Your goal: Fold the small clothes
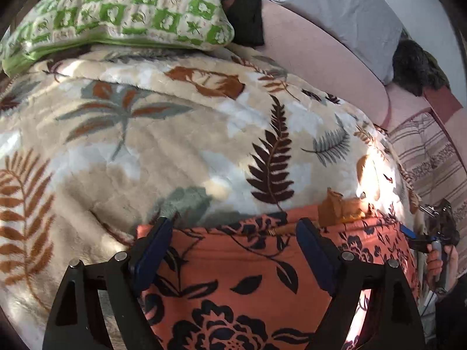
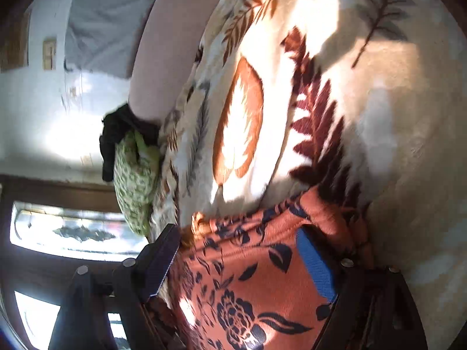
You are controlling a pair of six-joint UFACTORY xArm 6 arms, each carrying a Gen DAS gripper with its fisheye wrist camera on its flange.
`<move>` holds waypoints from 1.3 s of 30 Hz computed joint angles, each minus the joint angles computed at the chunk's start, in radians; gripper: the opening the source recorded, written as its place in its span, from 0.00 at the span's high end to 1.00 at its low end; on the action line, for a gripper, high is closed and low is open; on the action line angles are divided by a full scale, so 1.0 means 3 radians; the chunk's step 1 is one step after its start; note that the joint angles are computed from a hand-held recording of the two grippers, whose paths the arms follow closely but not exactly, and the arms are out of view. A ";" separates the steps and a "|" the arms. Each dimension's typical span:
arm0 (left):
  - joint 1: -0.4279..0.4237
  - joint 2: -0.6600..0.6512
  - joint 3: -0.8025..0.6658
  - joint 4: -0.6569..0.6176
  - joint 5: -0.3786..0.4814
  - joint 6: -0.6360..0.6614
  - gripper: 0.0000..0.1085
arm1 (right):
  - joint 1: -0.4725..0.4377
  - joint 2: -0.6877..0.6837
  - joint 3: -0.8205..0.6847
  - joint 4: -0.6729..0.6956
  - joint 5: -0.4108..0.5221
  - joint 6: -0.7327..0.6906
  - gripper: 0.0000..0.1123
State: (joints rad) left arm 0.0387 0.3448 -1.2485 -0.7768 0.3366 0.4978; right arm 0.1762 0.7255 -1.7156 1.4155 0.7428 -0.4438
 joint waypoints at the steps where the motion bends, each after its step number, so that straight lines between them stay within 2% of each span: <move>1: -0.0012 -0.0077 0.0076 0.0026 -0.0138 -0.0024 0.20 | 0.0040 -0.0149 0.0174 0.0109 -0.0325 -0.0101 0.25; 2: -0.0017 -0.0162 0.0154 0.0002 -0.0214 0.0012 0.20 | 0.0076 -0.0295 0.0334 0.0140 -0.0556 -0.0209 0.25; 3: -0.0018 -0.0278 0.0254 -0.0129 -0.0238 0.0156 0.20 | 0.0099 -0.0430 0.0486 0.0148 -0.0648 -0.0284 0.25; 5: -0.0036 -0.0583 0.0548 -0.0397 -0.0317 0.0475 0.20 | 0.0106 -0.0756 0.0865 0.0258 -0.0559 -0.0556 0.25; 7: -0.0108 -0.0969 0.0922 -0.0836 -0.0413 0.0937 0.20 | 0.0182 -0.1179 0.1358 0.0378 -0.0661 -0.0905 0.24; 8: -0.0157 -0.1156 0.1106 -0.0914 -0.0457 0.1023 0.20 | 0.0221 -0.1387 0.1604 0.0473 -0.0688 -0.1062 0.24; 10: -0.0291 -0.1543 0.1496 -0.1204 -0.0576 0.1283 0.20 | 0.0292 -0.1800 0.2104 0.0819 -0.0678 -0.1443 0.24; 13: -0.0467 -0.2087 0.2056 -0.1327 -0.0631 0.1292 0.20 | 0.0389 -0.2325 0.2760 0.1379 -0.0594 -0.1967 0.24; 16: -0.0566 -0.2470 0.2471 -0.1354 -0.0475 0.1223 0.19 | 0.0512 -0.2665 0.3227 0.1782 -0.0518 -0.2239 0.24; 18: -0.0643 -0.2583 0.2646 -0.1467 -0.0521 0.1287 0.19 | 0.0634 -0.2768 0.3382 0.1940 -0.0540 -0.2356 0.24; 20: -0.0625 -0.2608 0.2720 -0.1404 -0.0432 0.1199 0.19 | 0.0726 -0.2802 0.3449 0.1935 -0.0517 -0.2383 0.24; 22: -0.0596 -0.2564 0.2716 -0.1619 -0.0396 0.1401 0.19 | 0.0806 -0.2832 0.3486 0.1992 -0.0531 -0.2409 0.24; 24: -0.0565 -0.2397 0.2717 -0.1401 -0.0491 0.1121 0.19 | 0.0847 -0.2851 0.3489 0.2035 -0.0521 -0.2451 0.24; 26: -0.0492 -0.2364 0.2727 -0.1309 -0.0413 0.1010 0.20 | 0.0892 -0.2871 0.3498 0.2112 -0.0622 -0.2480 0.24; 29: -0.0613 -0.2610 0.2864 -0.1227 -0.0585 0.0944 0.19 | 0.0922 -0.2912 0.3530 0.2301 -0.0969 -0.2355 0.24; 32: -0.0800 -0.2873 0.2986 -0.1134 -0.0787 0.0938 0.19 | 0.0798 -0.3094 0.3691 0.2554 -0.0994 -0.2429 0.24; 33: -0.0860 -0.2920 0.2995 -0.1167 -0.0836 0.0967 0.19 | 0.0787 -0.3153 0.3726 0.2539 -0.1032 -0.2425 0.24; 36: -0.0994 -0.2889 0.2974 -0.0818 -0.1028 0.0608 0.19 | 0.0735 -0.3191 0.3757 0.2209 -0.0968 -0.2110 0.24; 39: -0.1054 -0.2841 0.2992 -0.0178 -0.1137 0.0002 0.19 | 0.0695 -0.3062 0.3715 0.2036 -0.0875 -0.1791 0.24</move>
State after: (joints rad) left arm -0.2774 -0.5076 -0.3510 -0.8303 -0.0046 0.4983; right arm 0.3847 -0.1933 -0.6010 2.0265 0.4802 -0.9812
